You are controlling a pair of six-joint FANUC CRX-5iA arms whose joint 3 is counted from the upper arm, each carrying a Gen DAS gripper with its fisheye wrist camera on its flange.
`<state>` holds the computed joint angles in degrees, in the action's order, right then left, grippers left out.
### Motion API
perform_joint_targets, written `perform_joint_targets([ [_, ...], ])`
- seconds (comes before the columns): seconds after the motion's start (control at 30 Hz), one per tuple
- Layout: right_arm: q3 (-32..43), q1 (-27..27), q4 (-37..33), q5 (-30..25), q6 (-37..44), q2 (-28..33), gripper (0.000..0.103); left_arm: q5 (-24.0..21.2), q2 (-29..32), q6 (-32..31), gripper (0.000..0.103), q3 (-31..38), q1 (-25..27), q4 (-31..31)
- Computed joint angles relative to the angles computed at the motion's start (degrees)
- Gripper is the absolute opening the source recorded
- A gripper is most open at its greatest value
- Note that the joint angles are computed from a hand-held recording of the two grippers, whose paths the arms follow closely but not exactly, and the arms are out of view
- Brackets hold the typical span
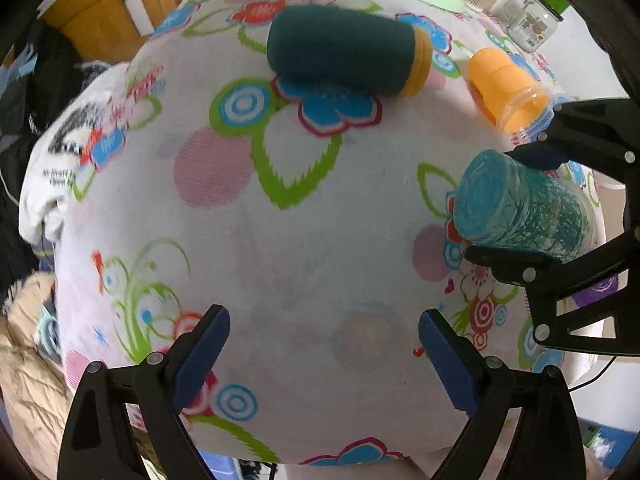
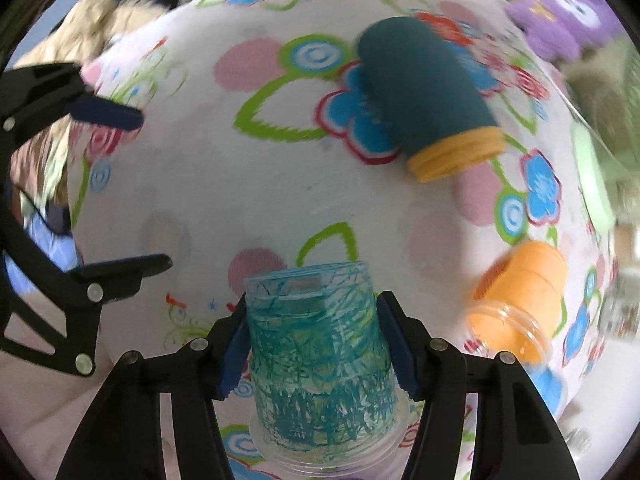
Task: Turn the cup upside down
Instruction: 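Lift the clear cup and rotate it rim-down with the right gripper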
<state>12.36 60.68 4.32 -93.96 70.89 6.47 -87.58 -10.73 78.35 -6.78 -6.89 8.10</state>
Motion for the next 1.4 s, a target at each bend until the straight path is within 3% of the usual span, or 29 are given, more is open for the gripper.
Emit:
perform_joint_targets([
  [0.4,-3.39,1.77,4.63,5.32,-29.21,-5.86,0.063,-1.55,5.4,-8.24,0.096,9.58,-0.06,-0.83],
  [0.97,-10.09,10.51,20.29,5.16,-63.34,-12.82,0.063,-0.17,3.41,-21.69,0.096,13.71,-1.65,1.94],
  [1.4,-22.29,15.27,35.45,9.96,-78.45,-18.72,0.063,3.26,3.1,-19.79,0.097,14.8,-3.01,3.29],
])
